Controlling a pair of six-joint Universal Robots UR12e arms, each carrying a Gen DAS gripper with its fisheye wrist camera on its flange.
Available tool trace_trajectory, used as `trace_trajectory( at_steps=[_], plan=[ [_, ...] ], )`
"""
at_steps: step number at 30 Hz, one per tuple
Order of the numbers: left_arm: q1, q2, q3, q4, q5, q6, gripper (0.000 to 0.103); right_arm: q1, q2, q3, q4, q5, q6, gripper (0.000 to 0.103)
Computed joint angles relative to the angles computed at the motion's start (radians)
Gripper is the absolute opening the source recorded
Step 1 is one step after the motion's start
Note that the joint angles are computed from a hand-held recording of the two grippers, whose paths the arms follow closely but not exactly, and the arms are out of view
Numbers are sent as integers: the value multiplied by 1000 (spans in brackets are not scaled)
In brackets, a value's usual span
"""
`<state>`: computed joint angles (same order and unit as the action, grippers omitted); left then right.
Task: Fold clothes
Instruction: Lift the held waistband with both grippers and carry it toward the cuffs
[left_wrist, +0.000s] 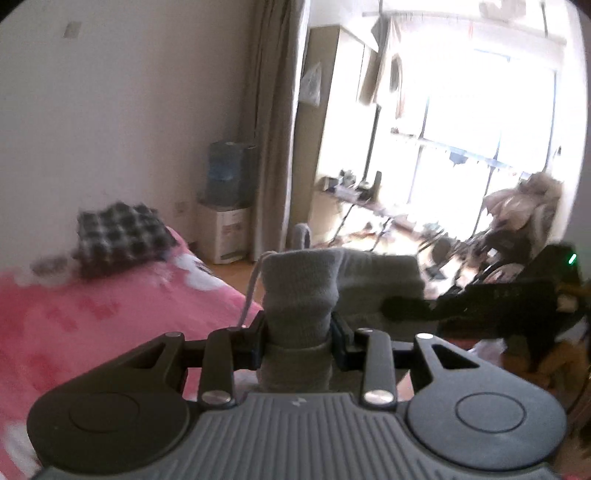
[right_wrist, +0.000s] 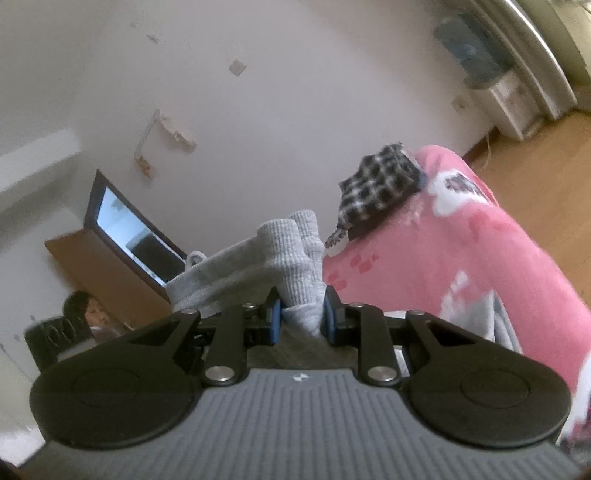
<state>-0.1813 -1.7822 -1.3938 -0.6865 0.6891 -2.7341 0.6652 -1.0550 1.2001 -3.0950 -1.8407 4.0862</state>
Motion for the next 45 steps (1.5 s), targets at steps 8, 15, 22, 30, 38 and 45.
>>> trace_trajectory(
  at_steps=[8, 15, 22, 30, 38, 45],
  plan=[
    [39, 112, -185, -19, -89, -20, 35, 92, -51, 80, 99, -139, 81, 21],
    [22, 197, -269, -82, -82, 74, 35, 156, -105, 137, 167, -253, 51, 21],
    [-37, 299, -362, -91, -40, 132, 35, 212, -194, 261, 176, -343, 38, 21],
    [-114, 407, -471, -123, 50, 292, 35, 255, -286, 424, 134, -355, 40, 21],
    [-157, 438, -556, -178, 105, 459, 35, 279, -334, 501, 250, -333, 34, 22],
    [-127, 467, -584, -441, 112, 788, 49, 325, -359, 548, 410, -334, 134, 36]
  ],
)
